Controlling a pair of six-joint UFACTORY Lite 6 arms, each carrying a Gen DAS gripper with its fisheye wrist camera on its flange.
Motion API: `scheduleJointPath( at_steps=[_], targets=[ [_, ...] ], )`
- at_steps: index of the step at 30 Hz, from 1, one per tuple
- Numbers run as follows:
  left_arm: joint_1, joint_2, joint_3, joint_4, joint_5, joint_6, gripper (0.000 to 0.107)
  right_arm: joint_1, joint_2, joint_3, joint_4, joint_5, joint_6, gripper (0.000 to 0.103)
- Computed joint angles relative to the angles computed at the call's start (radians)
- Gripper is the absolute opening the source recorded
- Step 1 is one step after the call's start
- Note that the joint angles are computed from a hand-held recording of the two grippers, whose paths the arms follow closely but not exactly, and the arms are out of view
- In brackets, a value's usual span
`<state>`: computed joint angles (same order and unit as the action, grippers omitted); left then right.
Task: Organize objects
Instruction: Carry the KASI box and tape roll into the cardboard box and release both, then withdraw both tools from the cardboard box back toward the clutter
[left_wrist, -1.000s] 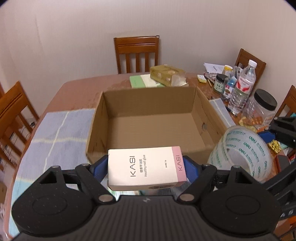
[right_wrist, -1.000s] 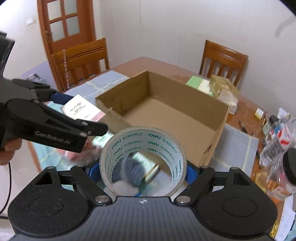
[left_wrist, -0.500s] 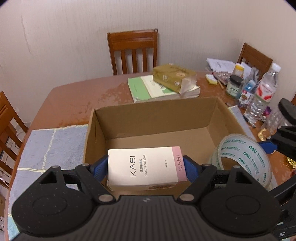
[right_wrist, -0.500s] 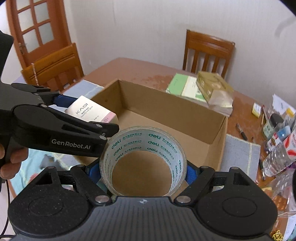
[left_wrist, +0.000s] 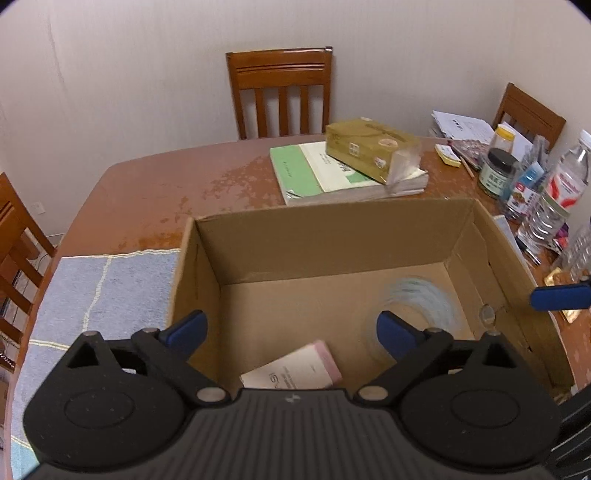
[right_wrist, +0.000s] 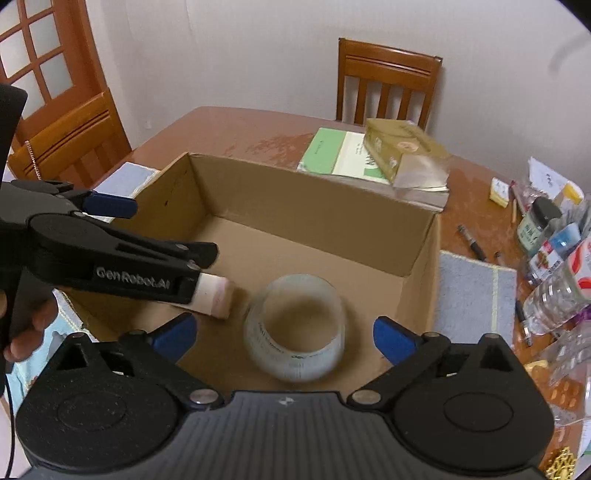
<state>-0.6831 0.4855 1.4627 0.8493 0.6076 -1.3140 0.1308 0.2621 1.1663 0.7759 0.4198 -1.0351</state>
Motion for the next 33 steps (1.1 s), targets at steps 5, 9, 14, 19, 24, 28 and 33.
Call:
scheduleJointPath(
  at_steps=[5, 9, 14, 19, 24, 28, 33],
  targets=[
    [-0.028, -0.05, -0.04, 0.052, 0.038, -0.043, 0.099, -0.018, -0.06, -0.046, -0.008, -0.011, -0.016, 0.103],
    [-0.062, -0.119, -0.103, 0.073, 0.059, -0.079, 0.099, -0.045, -0.138, -0.108, 0.012, 0.007, -0.058, 0.103],
    [-0.118, -0.232, -0.205, 0.057, 0.086, -0.146, 0.099, -0.077, -0.25, -0.186, 0.034, 0.05, -0.109, 0.103],
    [-0.223, -0.328, -0.293, 0.064, 0.172, -0.249, 0.1, -0.134, -0.397, -0.302, 0.081, 0.11, -0.197, 0.103],
    [-0.378, -0.363, -0.321, 0.074, 0.328, -0.331, 0.1, -0.204, -0.534, -0.413, 0.114, 0.186, -0.27, 0.103],
    [-0.493, -0.381, -0.34, 0.059, 0.427, -0.417, 0.1, -0.292, -0.666, -0.505, 0.127, 0.275, -0.34, 0.103],
    [-0.636, -0.367, -0.346, 0.034, 0.541, -0.549, 0.1, -0.448, -0.811, -0.594, 0.141, 0.437, -0.452, 0.103]
  ],
)
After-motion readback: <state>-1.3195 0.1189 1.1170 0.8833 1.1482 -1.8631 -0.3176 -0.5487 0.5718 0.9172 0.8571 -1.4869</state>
